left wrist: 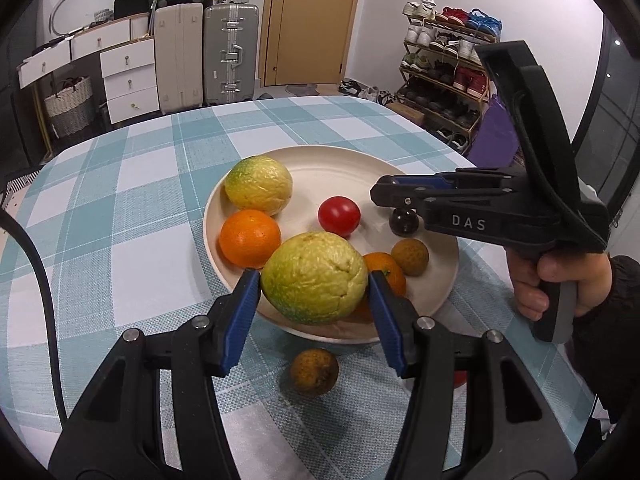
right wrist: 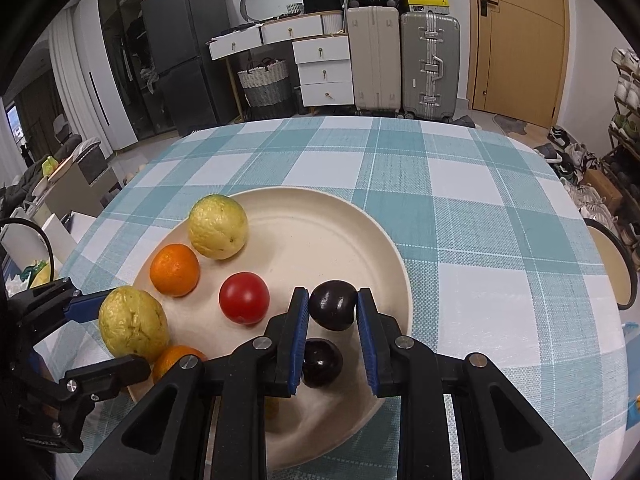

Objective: Organize fruits
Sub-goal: 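Carry the citrus with the left gripper while the right carries the plum over the plate, then open the right gripper to drop the plum while the left releases the citrus onto the plate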

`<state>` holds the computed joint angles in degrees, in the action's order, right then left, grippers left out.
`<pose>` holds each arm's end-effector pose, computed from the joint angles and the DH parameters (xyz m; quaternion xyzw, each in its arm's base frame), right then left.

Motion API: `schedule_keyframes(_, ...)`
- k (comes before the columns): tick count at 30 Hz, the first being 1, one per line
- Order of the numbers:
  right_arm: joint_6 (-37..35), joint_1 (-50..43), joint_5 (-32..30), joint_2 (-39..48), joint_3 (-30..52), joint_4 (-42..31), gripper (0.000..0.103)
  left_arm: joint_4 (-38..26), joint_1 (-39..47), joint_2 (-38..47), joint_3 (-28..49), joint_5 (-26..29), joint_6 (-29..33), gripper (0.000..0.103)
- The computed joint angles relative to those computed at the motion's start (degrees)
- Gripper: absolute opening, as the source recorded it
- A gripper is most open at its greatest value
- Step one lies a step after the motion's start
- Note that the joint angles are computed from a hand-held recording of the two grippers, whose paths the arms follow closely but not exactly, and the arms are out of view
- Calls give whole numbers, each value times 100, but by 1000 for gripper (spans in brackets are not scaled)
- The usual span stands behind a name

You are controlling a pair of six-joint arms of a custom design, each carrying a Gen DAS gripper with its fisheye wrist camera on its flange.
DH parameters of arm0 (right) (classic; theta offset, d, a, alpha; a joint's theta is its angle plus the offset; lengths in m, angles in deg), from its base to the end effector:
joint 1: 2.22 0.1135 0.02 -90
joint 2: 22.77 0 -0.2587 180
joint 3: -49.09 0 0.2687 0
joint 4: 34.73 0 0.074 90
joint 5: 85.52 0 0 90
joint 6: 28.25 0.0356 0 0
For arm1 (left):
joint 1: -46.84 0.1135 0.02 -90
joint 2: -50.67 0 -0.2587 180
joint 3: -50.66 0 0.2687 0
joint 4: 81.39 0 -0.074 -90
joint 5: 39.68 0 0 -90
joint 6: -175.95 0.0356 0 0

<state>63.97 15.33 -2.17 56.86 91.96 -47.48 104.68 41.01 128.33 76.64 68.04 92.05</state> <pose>0.2464 0.0822 0.1240 -0.1448 0.9256 0.1129 0.3310 0.2046 -0.0318 0.0783 0.1529 0.9039 -0.1417 0.3736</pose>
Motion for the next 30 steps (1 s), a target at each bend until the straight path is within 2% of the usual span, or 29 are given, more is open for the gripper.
schedule_keyframes(3, -1, 5, 11, -73, -50, 4, 26, -65, 49, -20, 5, 126, -7, 52)
schedule_keyframes(7, 11, 68, 268, -483, -266, 54, 40, -169, 246, 22, 68, 476, -119, 52)
schedule_keyframes(8, 19, 61, 260, -588, -310, 25, 46, -190, 234, -7, 59, 466, -117, 52)
schedule_keyframes(12, 14, 59, 318, -1140, -553, -186, 55, -96, 87, -112, -40, 219, -104, 52)
schedule_keyframes(14, -21, 67, 407, -1528, -729, -324, 67, -59, 47, -136, -68, 135, -130, 52)
schedule_keyframes(17, -2, -74, 311, -2225, -1018, -552, 79, -5, 6, -219, -133, 11, -174, 52)
schedule_keyframes(24, 79, -517, -135, -3542, -1372, -1477, 92, -60, 278, -543, -293, 6, -357, 53)
schedule_keyframes(26, 30, -543, -158, -3926, -1474, -1768, 100, -208, 456, -796, -395, 117, -381, 57)
schedule_keyframes(30, -14, -454, -140, -4804, -1676, -2383, 103, -711, 598, -1781, -723, -10, -355, 76)
